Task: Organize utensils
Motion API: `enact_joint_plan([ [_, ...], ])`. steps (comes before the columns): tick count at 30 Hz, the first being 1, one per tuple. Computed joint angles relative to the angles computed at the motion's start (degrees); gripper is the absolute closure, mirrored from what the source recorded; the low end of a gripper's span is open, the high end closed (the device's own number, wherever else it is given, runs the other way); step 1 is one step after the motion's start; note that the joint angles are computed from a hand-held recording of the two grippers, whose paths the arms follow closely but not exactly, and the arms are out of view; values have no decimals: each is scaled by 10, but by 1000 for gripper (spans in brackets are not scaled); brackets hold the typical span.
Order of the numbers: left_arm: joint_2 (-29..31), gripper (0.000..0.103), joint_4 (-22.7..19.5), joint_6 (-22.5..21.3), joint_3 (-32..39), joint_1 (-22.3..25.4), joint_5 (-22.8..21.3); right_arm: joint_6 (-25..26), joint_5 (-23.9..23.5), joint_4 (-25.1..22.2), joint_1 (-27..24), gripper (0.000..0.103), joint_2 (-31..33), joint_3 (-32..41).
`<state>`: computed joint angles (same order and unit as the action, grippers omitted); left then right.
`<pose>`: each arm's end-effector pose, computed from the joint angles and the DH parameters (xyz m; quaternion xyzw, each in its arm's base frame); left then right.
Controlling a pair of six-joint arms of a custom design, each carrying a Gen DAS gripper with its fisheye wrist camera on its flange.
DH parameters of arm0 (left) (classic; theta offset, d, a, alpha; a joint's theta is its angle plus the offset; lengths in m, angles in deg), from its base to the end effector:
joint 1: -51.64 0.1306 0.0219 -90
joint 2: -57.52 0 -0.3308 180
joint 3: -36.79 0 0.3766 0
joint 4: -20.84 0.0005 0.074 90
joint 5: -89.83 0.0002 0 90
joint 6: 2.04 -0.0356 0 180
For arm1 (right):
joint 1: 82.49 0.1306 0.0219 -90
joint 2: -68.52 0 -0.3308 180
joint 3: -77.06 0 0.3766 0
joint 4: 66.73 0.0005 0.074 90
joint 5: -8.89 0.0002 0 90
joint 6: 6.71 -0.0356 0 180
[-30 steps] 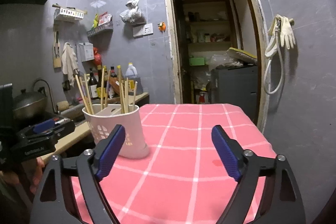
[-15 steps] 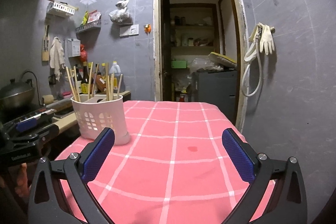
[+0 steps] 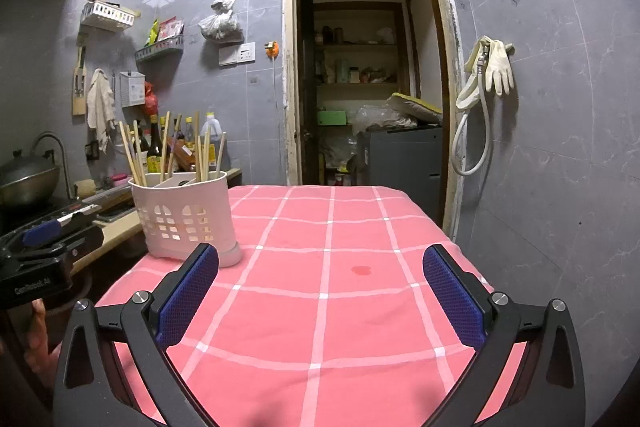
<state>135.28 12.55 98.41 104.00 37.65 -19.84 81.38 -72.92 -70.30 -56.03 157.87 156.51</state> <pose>0.4139 -0.0913 0.3500 -0.0746 0.8040 0.0144 0.5897 0.4459 0.2157 0.3710 -0.1233 0.7746 0.0970 0.6126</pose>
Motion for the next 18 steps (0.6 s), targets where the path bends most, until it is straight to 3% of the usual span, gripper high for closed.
enact_joint_plan([
  [18,-2,2,-5,4,0,3,6,0,2,0,2,0,0,0],
])
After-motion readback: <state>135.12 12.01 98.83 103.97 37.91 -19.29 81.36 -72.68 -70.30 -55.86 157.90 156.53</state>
